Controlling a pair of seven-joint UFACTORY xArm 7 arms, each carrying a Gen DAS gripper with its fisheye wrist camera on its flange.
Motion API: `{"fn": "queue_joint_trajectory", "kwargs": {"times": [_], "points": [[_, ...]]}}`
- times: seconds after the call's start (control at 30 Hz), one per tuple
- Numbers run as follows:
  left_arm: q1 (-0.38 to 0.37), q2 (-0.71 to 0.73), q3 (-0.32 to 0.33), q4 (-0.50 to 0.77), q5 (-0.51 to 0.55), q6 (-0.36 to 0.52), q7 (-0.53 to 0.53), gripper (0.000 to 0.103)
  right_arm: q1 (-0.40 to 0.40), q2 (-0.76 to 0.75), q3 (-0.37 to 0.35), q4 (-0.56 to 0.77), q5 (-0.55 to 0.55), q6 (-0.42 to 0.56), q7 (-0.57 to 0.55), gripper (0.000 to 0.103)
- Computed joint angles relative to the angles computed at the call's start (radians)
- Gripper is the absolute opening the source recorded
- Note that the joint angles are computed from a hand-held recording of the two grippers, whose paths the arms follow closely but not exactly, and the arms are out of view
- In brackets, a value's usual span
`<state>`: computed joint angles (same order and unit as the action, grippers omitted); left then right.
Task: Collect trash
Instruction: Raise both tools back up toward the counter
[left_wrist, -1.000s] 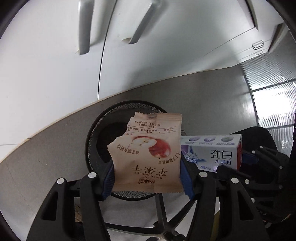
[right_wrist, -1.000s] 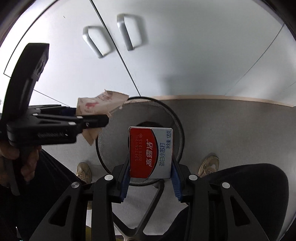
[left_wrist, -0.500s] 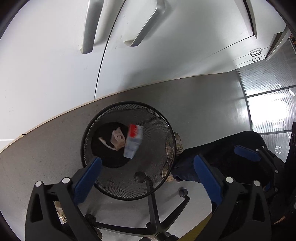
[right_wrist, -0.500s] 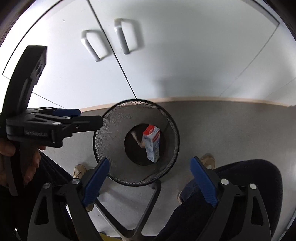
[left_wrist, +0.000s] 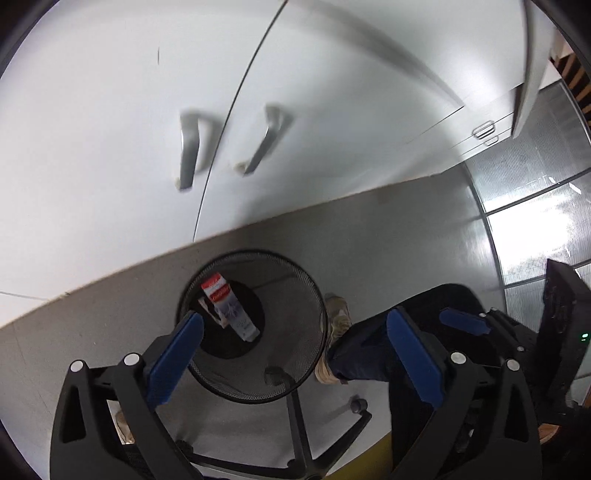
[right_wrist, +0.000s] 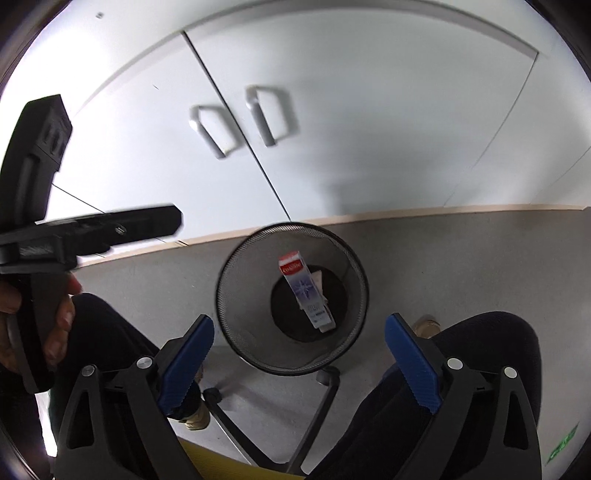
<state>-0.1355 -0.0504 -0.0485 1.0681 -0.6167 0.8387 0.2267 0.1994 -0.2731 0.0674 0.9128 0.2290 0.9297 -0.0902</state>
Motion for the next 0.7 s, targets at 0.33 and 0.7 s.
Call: {"fn": "queue_joint_trajectory", "kwargs": {"times": [0.33, 0.7], "points": [[-0.012, -0.246, 0.024, 0.023, 0.115, -0.006, -0.098, 0.099, 0.019, -0.123, -0.015, 0.038, 0.040, 0.007, -0.040, 0.097], [-0.022, -0.358, 0.028, 0.113, 0.260, 0.015, -0.256, 0.099, 0.016, -0.182, -0.028, 0.122, 0.038, -0.020, -0.058, 0.098]]}}
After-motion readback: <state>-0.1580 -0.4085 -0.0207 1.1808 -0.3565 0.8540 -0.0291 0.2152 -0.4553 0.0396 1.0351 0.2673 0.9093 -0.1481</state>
